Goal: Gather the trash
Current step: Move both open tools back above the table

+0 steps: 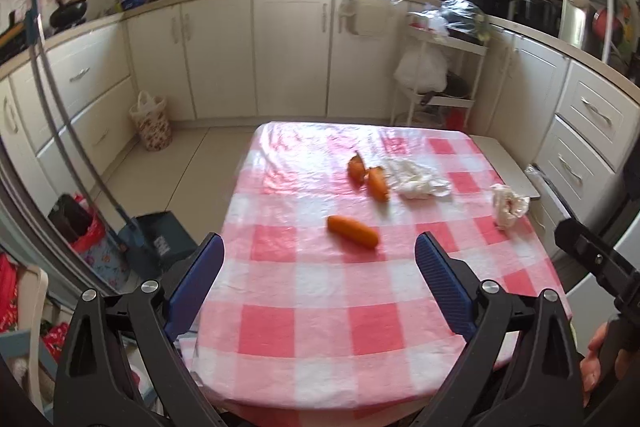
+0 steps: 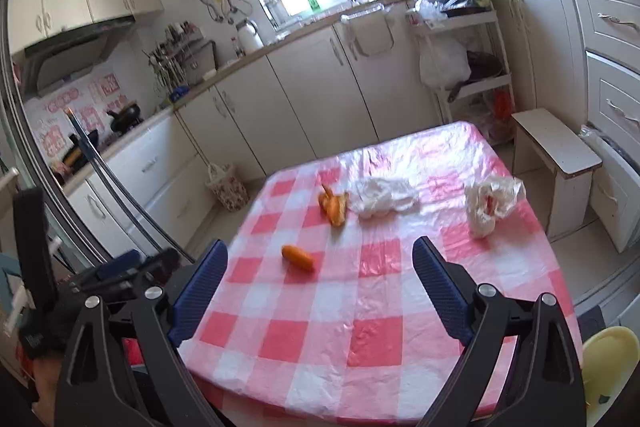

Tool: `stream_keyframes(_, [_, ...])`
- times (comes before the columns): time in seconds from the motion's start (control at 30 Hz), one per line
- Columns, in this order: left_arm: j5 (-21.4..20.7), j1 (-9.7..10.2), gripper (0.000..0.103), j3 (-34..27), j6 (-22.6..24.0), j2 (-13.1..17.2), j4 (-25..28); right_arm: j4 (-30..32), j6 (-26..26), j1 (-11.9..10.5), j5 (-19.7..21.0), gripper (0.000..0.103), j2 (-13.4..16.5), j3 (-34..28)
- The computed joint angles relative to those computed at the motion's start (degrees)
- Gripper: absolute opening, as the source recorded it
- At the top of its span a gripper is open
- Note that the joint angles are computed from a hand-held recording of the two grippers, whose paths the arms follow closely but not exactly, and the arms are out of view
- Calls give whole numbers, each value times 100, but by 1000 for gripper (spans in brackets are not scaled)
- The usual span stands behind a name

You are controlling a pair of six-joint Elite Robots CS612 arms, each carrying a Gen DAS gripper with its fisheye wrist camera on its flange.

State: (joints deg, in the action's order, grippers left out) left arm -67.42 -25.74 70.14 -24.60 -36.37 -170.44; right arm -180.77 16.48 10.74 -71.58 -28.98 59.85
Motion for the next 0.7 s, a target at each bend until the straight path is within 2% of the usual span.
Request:
stream_keyframes(0.07, [-126, 43, 93, 40, -159, 18, -30, -75, 19, 4, 33, 92, 6, -3])
stream_keyframes(0.13, [-196, 61, 93, 48, -117, 31, -42, 6, 50, 31, 8, 92, 16, -52])
stream_keyframes(0.33, [-237, 74, 93, 159, -45, 17, -304, 152, 37, 89, -109, 93, 45, -140])
stream_keyframes(0.7, [-221, 75, 94, 230, -37, -7, -398, 234, -71, 118, -170, 94, 62, -193])
